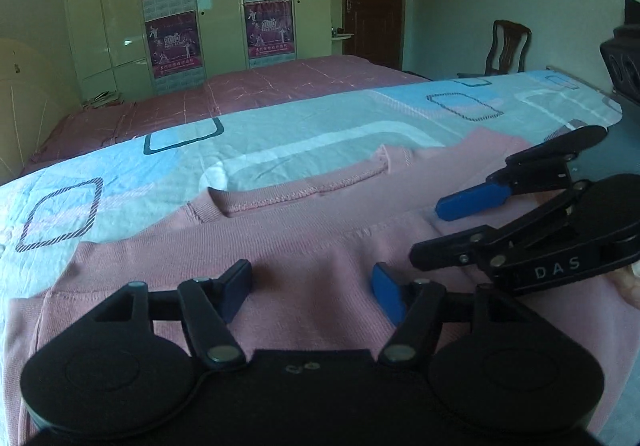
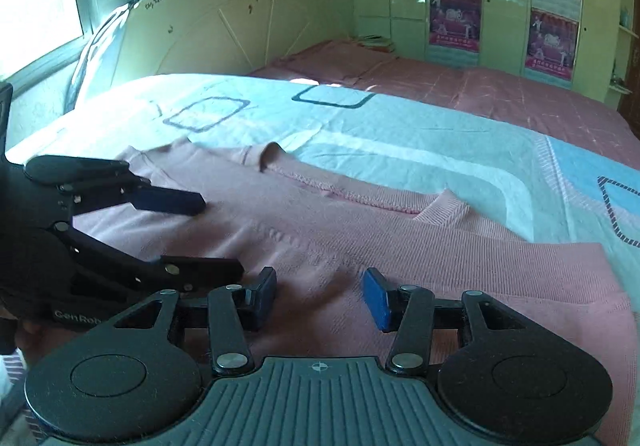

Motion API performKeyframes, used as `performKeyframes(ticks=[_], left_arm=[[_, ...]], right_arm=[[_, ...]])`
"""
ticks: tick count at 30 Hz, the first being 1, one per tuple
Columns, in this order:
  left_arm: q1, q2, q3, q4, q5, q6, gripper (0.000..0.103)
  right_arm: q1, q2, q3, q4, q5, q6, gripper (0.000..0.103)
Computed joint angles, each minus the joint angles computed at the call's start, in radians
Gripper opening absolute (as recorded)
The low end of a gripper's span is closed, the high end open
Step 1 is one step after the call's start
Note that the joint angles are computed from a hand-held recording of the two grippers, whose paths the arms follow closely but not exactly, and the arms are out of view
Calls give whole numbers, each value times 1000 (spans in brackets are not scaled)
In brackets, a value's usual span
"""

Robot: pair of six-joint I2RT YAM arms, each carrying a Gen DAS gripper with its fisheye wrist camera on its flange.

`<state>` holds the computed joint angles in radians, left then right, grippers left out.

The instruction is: Fold small clothes

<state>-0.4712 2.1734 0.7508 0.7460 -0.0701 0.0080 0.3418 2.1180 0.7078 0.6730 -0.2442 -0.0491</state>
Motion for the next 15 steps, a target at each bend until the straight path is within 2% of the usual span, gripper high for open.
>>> performKeyframes(ticks=[1, 2, 3, 5, 7, 8, 10, 11, 13, 15], left_arm=[[18, -4, -26, 30, -26, 6, 76], [42, -8, -50, 52, -52, 11, 76], [89, -18, -80, 73, -41, 10, 78], [189, -26, -128, 103, 7, -22, 87], [270, -34, -155, 123, 73, -18, 89], [282, -41, -167, 142, 79, -27, 85], [273, -81, -186, 135, 43, -61, 78], [259, -115, -208, 141, 38, -76, 78], [203, -171, -285, 236, 40, -126, 83], [108, -201, -301, 228, 22, -156, 83]], right_arm=[[-28, -1, -18, 20, 3, -1, 49], [-59, -7, -36, 37, 17, -1, 49], [-109, -12, -60, 64, 41, 10, 49], [-220, -13, -67, 41, 73, 24, 49], [-325, -1, -63, 26, 17, 19, 48], [-358, -13, -60, -1, -30, 7, 48], [-341, -72, -82, -31, -2, -7, 49], [-315, -124, -136, 17, 20, -12, 49], [-265, -215, -228, 78, -21, 6, 49], [-160, -250, -275, 113, -25, 27, 49]])
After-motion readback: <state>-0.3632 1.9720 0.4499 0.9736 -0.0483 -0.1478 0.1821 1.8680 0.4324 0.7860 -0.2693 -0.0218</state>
